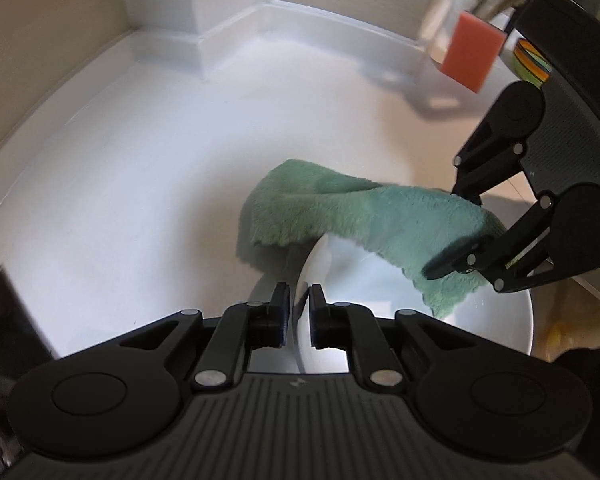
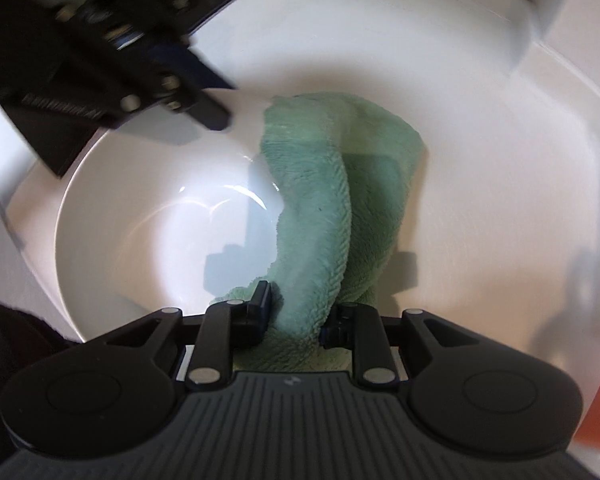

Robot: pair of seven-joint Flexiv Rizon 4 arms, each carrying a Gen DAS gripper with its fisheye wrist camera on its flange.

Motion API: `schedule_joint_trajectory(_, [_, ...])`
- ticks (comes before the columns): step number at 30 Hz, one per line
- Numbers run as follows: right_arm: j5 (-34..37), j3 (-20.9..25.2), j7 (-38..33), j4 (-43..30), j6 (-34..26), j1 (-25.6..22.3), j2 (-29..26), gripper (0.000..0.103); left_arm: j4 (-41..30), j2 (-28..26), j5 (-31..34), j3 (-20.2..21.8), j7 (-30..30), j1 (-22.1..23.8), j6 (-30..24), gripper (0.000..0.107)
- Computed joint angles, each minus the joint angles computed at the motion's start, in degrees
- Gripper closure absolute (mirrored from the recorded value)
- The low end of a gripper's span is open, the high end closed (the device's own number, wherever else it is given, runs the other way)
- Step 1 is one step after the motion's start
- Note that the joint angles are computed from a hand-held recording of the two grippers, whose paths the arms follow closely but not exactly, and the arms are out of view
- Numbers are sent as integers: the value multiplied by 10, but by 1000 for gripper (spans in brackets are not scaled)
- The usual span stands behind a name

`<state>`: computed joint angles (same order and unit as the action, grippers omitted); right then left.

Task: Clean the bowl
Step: 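Wipe the cloth around the bowl's inner wall with the right gripper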

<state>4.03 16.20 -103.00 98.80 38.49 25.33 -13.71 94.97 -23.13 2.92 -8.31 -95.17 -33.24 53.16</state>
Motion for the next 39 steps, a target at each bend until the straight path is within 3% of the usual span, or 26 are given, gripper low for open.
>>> schedule_joint_trajectory(6, [-23,1,-67,-36,-25,7,-27,82,-17,7,59,20,-40,-30,-42,102])
schedule_joint_trajectory(9, [-65,-3,-86,-43,7,23,-45,83,-15,14,79,22,-75,-37,-48,102])
schedule_joint_trajectory(12, [-53,2,-98,-71,22,24,-68,84,-9,20,91,23,-114,-41,-47,102])
schedule_joint_trajectory(17, [-22,-10,23,-70,4,24,-67,88,-5,27,143,33,-210,-60,-42,102])
schedule_joint_trajectory(20, [-5,-6,88,-24,11,16,-35,88,6,34,156,31,-239,-58,-32,102])
schedule_joint_trajectory(26, [11,1,106,-2,42,7,-38,88,23,38,113,6,-181,-27,-4,101])
schedule_joint_trajectory(33, [17,3,71,-17,-3,-10,-15,86,13,15,31,-15,-56,9,15,100])
schedule_joint_trajectory(35, [11,2,49,-30,-24,-7,-22,86,11,15,22,-11,-48,6,9,100])
schedule_joint_trajectory(39, [-18,-3,18,-54,-39,4,-39,85,-13,17,75,13,-73,-27,-32,103])
